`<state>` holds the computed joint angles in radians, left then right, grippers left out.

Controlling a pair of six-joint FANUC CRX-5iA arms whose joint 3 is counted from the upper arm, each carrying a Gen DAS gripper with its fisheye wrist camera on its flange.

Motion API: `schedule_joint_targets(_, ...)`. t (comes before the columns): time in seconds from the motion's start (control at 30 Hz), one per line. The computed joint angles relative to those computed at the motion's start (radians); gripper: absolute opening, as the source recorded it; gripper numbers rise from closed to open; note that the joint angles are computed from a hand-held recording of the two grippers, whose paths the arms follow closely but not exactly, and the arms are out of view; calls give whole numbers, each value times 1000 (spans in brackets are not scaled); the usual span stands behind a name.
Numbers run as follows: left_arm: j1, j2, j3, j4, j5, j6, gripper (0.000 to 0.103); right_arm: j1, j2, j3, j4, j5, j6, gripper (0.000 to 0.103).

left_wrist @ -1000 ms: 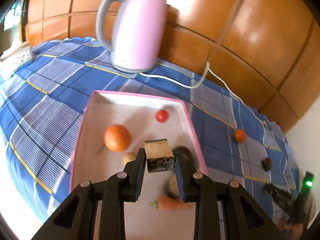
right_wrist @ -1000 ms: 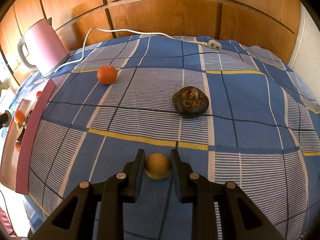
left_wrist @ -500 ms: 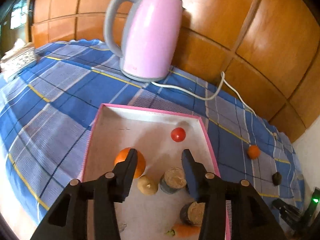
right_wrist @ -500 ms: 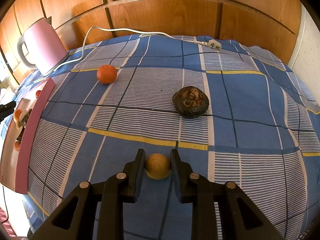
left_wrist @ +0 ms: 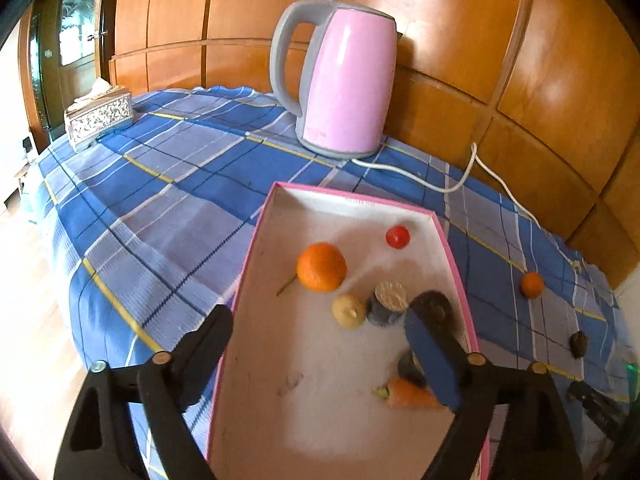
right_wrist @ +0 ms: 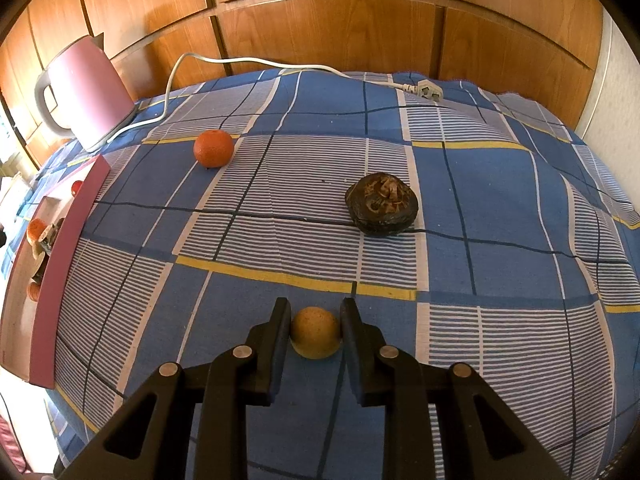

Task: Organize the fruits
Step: 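Raise the open left tool out of the tray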

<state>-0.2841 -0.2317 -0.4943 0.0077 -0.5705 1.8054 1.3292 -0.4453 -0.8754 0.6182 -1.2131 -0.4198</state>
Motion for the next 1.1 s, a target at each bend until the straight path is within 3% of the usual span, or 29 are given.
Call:
schedule_joint_targets(0.13,-49,-2,35,-113,-58,117,101,2,2,2,1,-4,-1,26)
schedule_joint_targets(0.6,-173,-6,109,-387,-177,363,103,12,6,8,-3,-18,-8,25)
schedule_joint_targets(0.87,-183,-33,99,-420,-158,402,103,10,14,16,-4,-8,1,25)
schedule_joint_targets(1.0,-153,-51,71,-359,-121,350,103,5,19,21,1,16,10,25)
schedule_joint_targets(1.1,-165,-57,73,-397,-124,381,103,0,28,28,6,38,24,25)
